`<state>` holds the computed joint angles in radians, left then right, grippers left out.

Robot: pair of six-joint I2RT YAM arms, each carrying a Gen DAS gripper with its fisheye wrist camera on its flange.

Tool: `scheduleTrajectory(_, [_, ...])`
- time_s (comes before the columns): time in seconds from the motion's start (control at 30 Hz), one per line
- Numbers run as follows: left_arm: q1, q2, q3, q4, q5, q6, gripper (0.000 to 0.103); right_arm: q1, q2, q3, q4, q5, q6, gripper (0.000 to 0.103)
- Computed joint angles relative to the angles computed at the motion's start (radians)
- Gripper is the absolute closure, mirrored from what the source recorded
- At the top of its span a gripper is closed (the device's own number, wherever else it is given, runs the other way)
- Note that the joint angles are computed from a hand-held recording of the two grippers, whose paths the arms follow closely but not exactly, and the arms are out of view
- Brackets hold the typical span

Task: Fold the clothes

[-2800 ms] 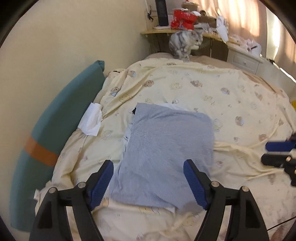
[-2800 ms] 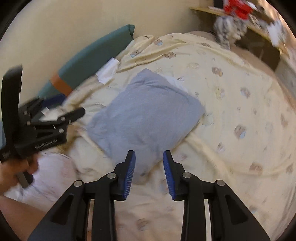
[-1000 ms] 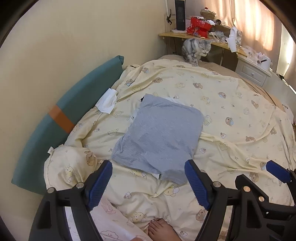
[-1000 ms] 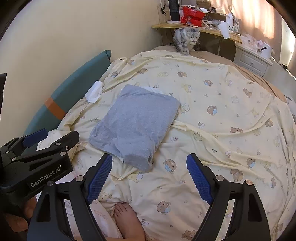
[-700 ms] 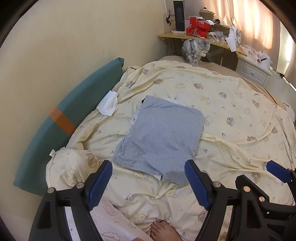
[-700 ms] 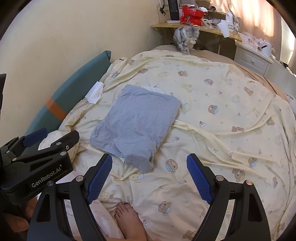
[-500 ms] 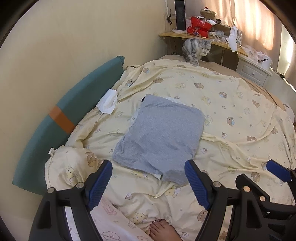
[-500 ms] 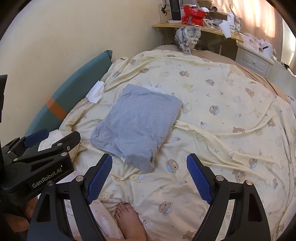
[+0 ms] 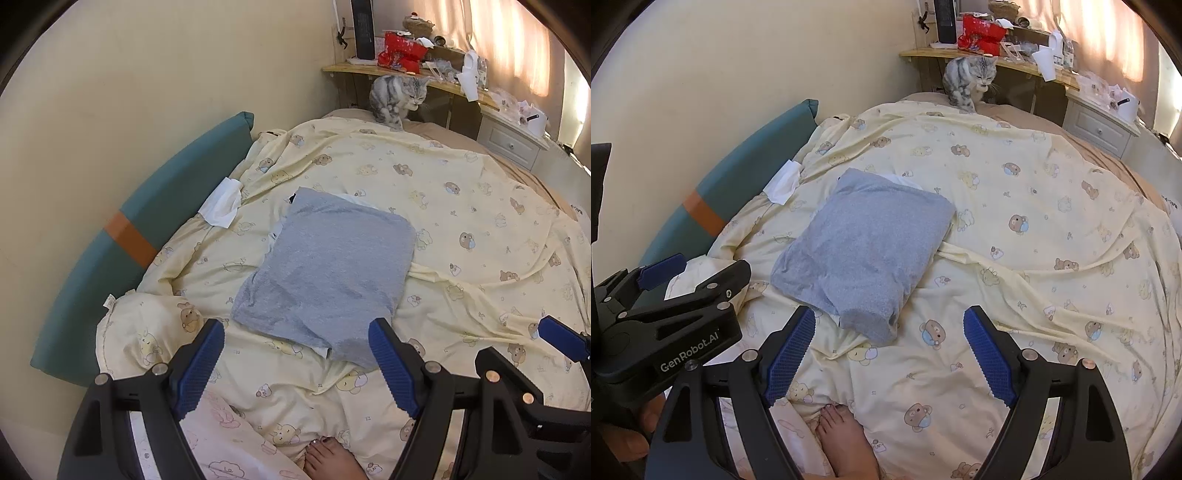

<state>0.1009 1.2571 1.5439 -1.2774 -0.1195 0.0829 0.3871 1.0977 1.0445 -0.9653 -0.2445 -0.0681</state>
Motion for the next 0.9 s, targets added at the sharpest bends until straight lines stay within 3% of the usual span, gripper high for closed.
scheduleTrajectory(0.9, [-0.007,-0.01,-0.002,0.005,-0.02,-0.001,0.022,0.005,-0.002,0.0,0.003,-0.005,-0.008,0.017])
